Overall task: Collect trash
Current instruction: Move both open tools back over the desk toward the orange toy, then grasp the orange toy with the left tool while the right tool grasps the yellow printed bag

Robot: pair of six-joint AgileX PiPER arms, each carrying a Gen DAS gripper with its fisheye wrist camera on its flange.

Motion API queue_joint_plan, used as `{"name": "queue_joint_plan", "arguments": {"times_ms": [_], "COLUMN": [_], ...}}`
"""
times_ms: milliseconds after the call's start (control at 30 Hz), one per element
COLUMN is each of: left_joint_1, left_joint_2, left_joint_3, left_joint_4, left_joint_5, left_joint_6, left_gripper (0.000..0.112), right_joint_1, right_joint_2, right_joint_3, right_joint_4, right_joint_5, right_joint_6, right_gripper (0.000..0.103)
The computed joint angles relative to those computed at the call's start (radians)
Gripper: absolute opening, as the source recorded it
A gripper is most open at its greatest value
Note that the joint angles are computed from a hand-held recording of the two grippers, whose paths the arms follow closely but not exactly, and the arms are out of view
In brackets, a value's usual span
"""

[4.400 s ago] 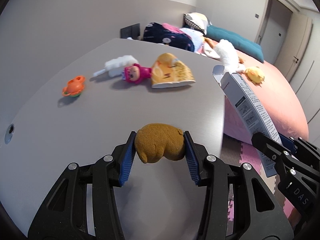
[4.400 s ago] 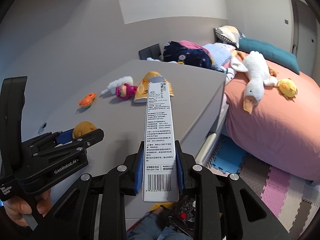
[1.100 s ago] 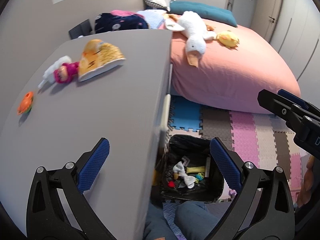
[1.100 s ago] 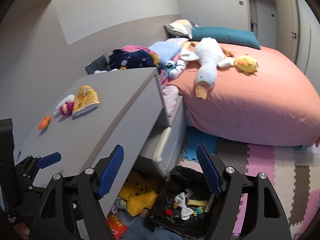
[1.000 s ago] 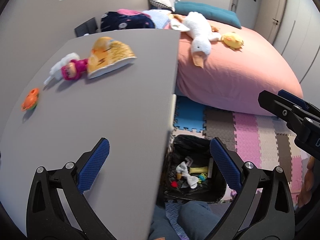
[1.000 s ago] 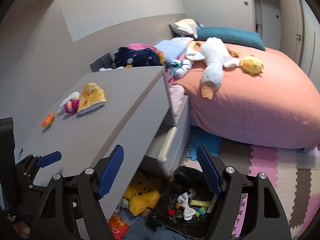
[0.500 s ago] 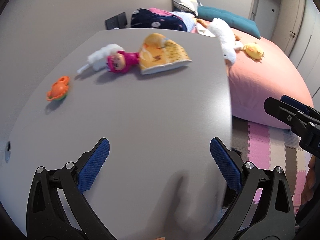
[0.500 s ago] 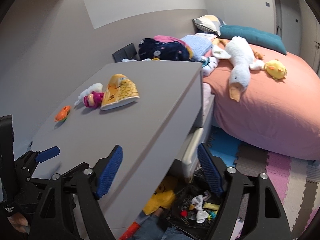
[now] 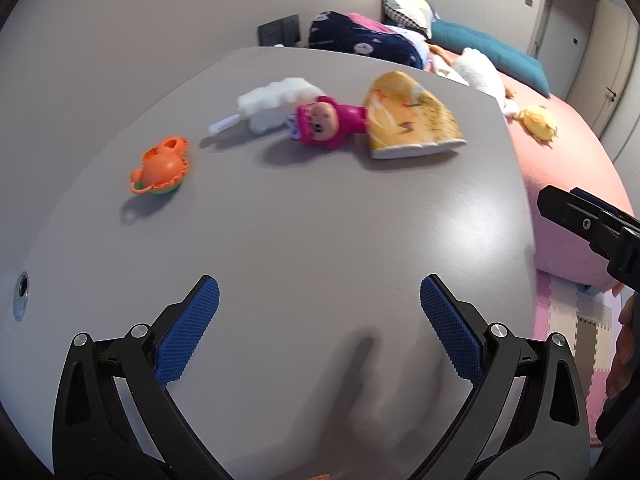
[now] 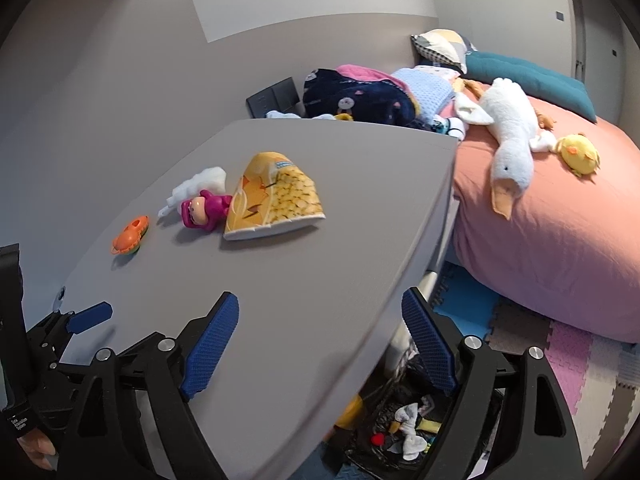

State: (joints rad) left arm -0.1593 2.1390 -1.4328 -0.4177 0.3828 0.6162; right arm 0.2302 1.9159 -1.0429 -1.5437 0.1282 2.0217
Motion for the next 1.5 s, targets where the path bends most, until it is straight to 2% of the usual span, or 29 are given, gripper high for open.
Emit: {"name": "queue_joint_plan", "arguments": {"times_ms": [100,400,700,867,1200,1300,1500], "left_joint_1": [0.018,0.072,0.098,0.105,0.116,0.116,0.120], "left_joint_2": [0.026,0.130,0.227,0.269,0.420,0.452,0.564], "left_joint_3": [-0.035,-0.213,-0.398,-0.480,-0.769,-0.826,-1.052], "left_joint_4": [0.020,0.089,0.135,0.157,0.204,0.218,0.238], "left_joint_5": [-0.007,0.068,0.150,0.175,0.308,0.329,0.446], "left_joint_6": [-0.031,-0.132,-0.201,-0.232,-0.296,-0.301,-0.316], "left_gripper": [0.097,0.097,0.097,0.097,0.097,0.097,0.097], "right_joint_1": [0.001,0.002,-0.006,0.003,0.013,0.014,0.018], "right_joint_2": [0.040,0.149,0.273,0.340,0.519,0.558,0.649], "right_joint_3": [-0.061,-0.269,-0.505,-0.629,-0.944,-1.007,-1.173], "right_joint_4": [0.176,0.772,1.100,1.139,1.150,1.147,1.183], "right_joint_5": [-0.006,0.026,0.140,0.214,0.428,0.463,0.562], "right_joint_6": [-0.184,-0.796,-1.136,-1.215,-1.276,-1.284,-1.351], "right_gripper": [0.087,0.089,0.089,0.089,0.089,0.091,0.095]}}
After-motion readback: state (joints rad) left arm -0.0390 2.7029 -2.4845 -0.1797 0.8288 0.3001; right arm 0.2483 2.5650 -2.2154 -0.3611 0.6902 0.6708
